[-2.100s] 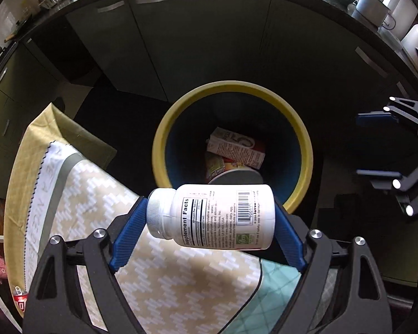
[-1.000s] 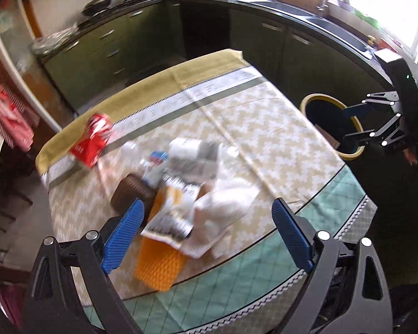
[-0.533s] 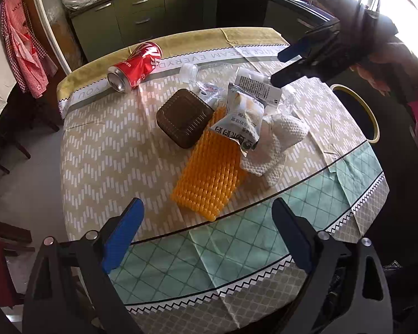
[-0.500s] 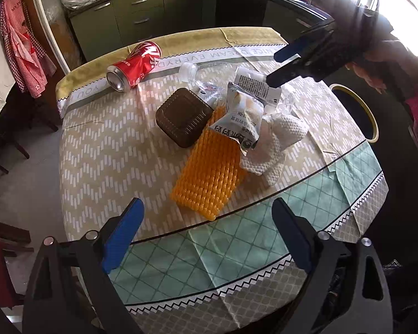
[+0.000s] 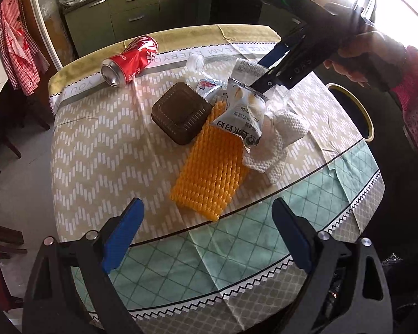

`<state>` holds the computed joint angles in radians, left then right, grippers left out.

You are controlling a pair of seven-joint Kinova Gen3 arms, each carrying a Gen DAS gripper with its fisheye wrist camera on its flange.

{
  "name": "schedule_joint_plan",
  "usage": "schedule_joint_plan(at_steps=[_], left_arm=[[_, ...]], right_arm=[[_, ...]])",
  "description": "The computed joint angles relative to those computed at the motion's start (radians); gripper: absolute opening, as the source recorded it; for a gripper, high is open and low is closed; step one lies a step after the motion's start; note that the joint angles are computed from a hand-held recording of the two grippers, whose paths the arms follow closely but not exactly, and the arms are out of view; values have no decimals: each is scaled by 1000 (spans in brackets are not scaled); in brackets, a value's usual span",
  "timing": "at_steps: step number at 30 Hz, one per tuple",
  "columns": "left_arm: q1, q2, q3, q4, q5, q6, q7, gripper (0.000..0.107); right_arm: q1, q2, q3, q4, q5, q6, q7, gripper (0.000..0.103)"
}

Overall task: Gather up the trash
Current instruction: 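Reach the right gripper to the clear water bottle and grasp it, then carry the water bottle over the bin and open the right gripper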

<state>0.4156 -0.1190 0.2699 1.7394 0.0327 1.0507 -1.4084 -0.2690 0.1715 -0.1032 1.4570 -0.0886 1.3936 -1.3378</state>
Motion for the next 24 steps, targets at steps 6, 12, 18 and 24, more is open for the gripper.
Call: schedule_joint_plan(at_steps=[6, 12, 18, 24], left_arm=[[3, 2, 2, 0, 0, 5, -10, 88], [5, 3, 4, 1, -5, 3, -5, 89], [14, 11, 11, -11, -14, 3, -1, 89], [43, 36, 37, -52, -52, 16, 21, 89]], right_arm=[[5, 42, 6, 8, -16, -5, -25, 69], [49, 38, 20, 36, -64, -42, -42, 66], [128, -6, 50, 81, -121, -58, -20, 65], [244, -73, 101, 161, -212, -70, 56, 64]])
